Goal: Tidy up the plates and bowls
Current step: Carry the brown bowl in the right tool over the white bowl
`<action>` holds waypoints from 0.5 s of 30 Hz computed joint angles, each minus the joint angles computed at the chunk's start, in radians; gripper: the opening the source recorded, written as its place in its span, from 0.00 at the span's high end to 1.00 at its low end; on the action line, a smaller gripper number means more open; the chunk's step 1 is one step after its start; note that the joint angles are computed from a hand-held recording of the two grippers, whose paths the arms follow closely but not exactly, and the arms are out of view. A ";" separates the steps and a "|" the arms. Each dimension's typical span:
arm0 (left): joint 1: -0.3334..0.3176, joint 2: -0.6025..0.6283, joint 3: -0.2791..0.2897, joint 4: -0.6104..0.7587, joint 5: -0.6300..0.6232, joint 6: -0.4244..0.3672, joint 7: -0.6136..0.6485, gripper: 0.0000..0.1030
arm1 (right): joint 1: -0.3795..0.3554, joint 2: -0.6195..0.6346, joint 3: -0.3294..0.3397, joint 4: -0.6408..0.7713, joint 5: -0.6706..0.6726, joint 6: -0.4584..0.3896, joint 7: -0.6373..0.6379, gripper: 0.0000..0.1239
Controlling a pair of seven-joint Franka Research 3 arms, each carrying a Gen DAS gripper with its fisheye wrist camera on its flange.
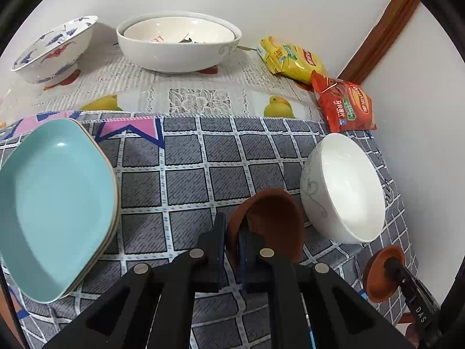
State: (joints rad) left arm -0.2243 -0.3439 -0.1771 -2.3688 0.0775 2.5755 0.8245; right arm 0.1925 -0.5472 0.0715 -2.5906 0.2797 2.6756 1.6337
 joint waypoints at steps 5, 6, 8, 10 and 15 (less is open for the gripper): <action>0.006 -0.049 0.000 0.001 0.016 -0.029 0.002 0.92 | -0.001 -0.023 0.005 0.020 -0.003 -0.006 0.010 0.93; 0.011 -0.056 -0.004 0.004 0.028 -0.036 -0.002 0.92 | 0.000 -0.026 0.006 0.024 -0.003 -0.003 0.011 0.93; 0.015 -0.066 -0.008 0.014 0.046 -0.050 -0.004 0.92 | -0.001 -0.025 0.010 0.036 -0.006 -0.002 0.015 0.93; 0.016 -0.072 -0.009 0.025 0.058 -0.062 0.000 0.92 | -0.001 -0.021 0.014 0.051 -0.008 -0.004 0.024 0.93; 0.021 -0.080 -0.010 0.054 0.087 -0.083 0.013 0.92 | 0.002 0.003 0.021 0.101 -0.016 -0.022 0.035 0.93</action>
State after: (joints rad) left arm -0.2028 -0.4236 -0.1867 -2.3146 0.1649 2.4927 0.8380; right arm 0.1947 -0.5441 0.0924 -2.4895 0.2633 2.6540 1.6686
